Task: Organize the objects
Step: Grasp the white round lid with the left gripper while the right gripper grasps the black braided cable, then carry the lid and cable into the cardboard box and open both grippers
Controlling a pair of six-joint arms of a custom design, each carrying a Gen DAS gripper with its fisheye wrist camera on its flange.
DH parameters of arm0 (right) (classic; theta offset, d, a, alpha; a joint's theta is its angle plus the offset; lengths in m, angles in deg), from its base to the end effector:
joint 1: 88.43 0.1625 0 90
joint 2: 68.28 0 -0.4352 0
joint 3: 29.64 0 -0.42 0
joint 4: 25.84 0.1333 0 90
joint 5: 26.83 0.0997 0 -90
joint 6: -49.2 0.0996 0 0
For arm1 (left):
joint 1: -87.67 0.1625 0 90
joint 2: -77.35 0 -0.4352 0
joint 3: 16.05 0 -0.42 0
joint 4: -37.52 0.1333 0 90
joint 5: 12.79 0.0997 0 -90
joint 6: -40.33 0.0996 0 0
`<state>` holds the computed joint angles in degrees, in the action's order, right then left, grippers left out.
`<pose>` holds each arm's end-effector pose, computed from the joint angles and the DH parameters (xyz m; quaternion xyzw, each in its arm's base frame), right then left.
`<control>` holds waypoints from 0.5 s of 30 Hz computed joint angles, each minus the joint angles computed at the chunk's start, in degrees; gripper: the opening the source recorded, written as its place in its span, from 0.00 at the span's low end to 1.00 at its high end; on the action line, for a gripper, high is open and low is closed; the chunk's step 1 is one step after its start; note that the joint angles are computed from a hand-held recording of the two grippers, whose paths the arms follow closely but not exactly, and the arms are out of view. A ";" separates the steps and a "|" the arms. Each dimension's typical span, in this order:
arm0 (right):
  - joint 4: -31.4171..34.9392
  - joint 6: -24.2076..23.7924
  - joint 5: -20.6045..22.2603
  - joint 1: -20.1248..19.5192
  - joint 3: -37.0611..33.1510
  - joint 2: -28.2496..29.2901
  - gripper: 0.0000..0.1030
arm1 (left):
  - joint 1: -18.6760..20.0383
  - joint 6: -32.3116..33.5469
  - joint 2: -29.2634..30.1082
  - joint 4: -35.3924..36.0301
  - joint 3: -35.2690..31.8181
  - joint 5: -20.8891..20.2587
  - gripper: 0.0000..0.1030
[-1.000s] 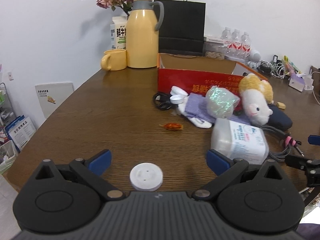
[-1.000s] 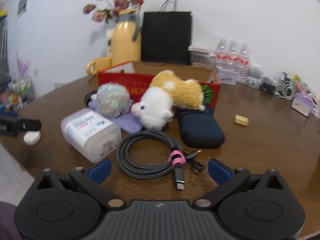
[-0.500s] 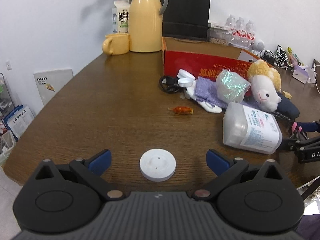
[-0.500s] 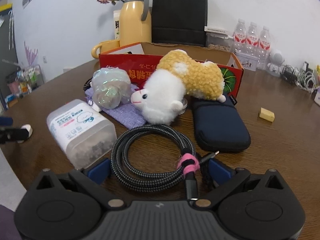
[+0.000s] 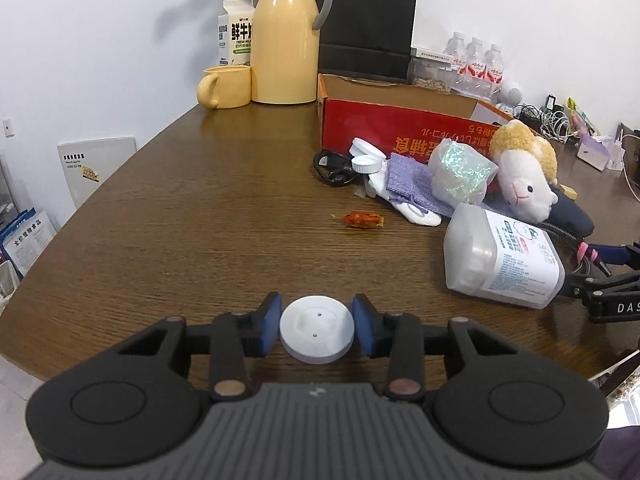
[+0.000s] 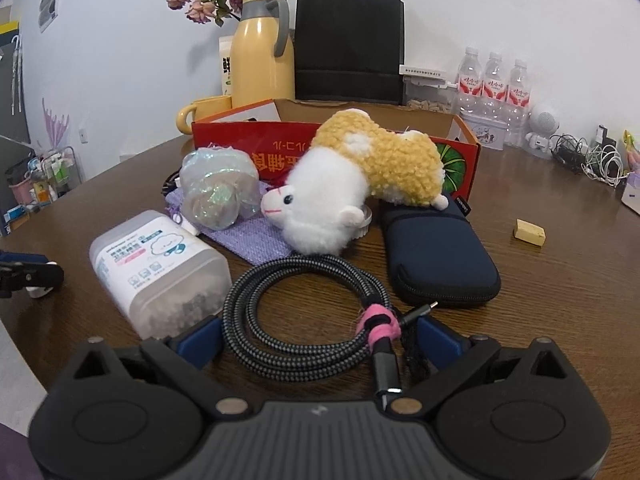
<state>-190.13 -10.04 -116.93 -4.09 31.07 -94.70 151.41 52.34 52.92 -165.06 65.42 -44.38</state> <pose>0.0460 -0.8860 0.1073 0.4233 -0.8390 0.2882 0.1842 -0.1248 -0.7459 0.0428 0.0384 0.8042 -0.4571 0.3780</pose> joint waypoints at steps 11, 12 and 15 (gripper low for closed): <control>-0.07 -0.45 1.23 -0.53 2.15 -1.89 0.84 | 0.04 -0.57 -0.32 0.51 0.44 -1.04 0.39; -0.13 -0.67 1.11 -0.50 2.36 -2.11 0.85 | 0.04 -0.56 -0.30 0.47 0.44 -1.06 0.39; 1.10 0.49 1.67 -0.45 2.09 -2.49 0.94 | 0.01 -0.59 -0.24 0.57 0.27 -0.98 0.39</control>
